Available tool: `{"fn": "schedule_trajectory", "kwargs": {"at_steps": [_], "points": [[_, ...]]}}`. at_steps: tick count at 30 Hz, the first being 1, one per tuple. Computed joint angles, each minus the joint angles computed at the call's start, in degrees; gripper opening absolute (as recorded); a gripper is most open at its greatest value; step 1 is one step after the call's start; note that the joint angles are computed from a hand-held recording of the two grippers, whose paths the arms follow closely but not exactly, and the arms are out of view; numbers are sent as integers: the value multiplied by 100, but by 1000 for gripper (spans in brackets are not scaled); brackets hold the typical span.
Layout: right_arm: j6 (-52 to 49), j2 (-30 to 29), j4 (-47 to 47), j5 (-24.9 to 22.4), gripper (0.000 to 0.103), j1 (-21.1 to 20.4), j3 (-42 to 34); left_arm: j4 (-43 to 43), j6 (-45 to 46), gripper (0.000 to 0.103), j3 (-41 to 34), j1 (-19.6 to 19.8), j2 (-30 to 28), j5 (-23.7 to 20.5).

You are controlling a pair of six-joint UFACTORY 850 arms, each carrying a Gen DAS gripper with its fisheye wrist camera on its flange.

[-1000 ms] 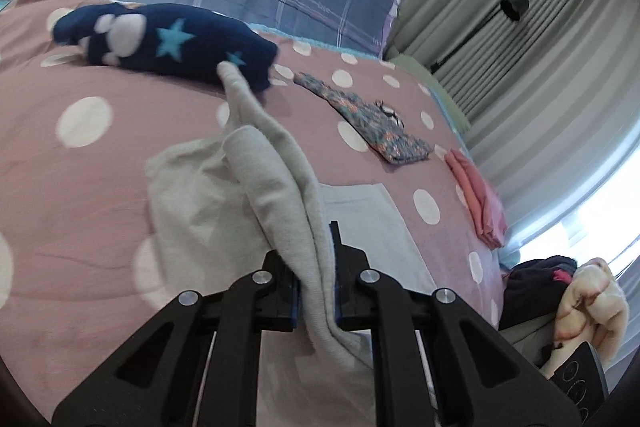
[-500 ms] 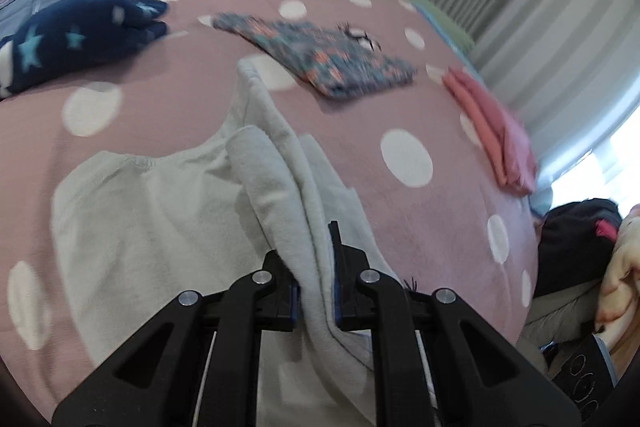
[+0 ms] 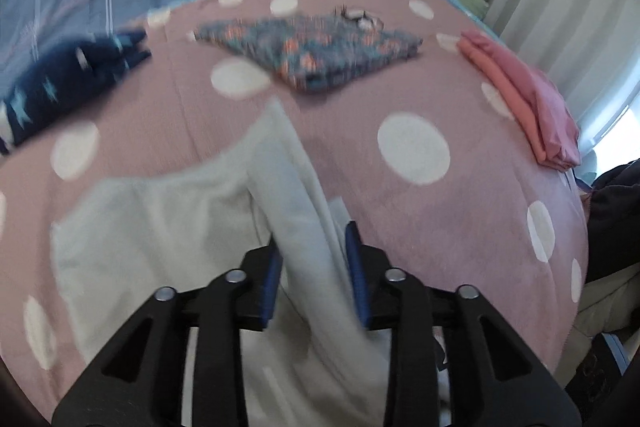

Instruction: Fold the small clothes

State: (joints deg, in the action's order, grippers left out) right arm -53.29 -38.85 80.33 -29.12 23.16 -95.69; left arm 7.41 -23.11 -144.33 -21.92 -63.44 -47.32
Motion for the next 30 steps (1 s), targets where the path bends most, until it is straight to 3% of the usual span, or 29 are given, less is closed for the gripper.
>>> {"fn": "schedule_trajectory", "kwargs": {"at_steps": [4, 6, 10, 16, 23, 30], "points": [[344, -56, -9, -236, 20, -159, 24, 1670, -971, 42, 1792, -166, 1246, 1036], [342, -44, 113, -374, 22, -227, 91, 2420, -1558, 58, 2702, -228, 1852, 1387], [276, -61, 483, -772, 23, -365, 173, 3193, -2300, 60, 4271, -332, 2843, 1695], [417, -90, 385, -823, 23, -385, 125, 3613, -3233, 63, 6336, -542, 4034, 1822], [763, -185, 55, -765, 23, -376, -117, 4128, -4039, 63, 7370, -836, 4526, 1707], [846, -112, -8, -716, 23, -371, -135, 4972, -4956, 63, 7397, -929, 4368, 1511]]}}
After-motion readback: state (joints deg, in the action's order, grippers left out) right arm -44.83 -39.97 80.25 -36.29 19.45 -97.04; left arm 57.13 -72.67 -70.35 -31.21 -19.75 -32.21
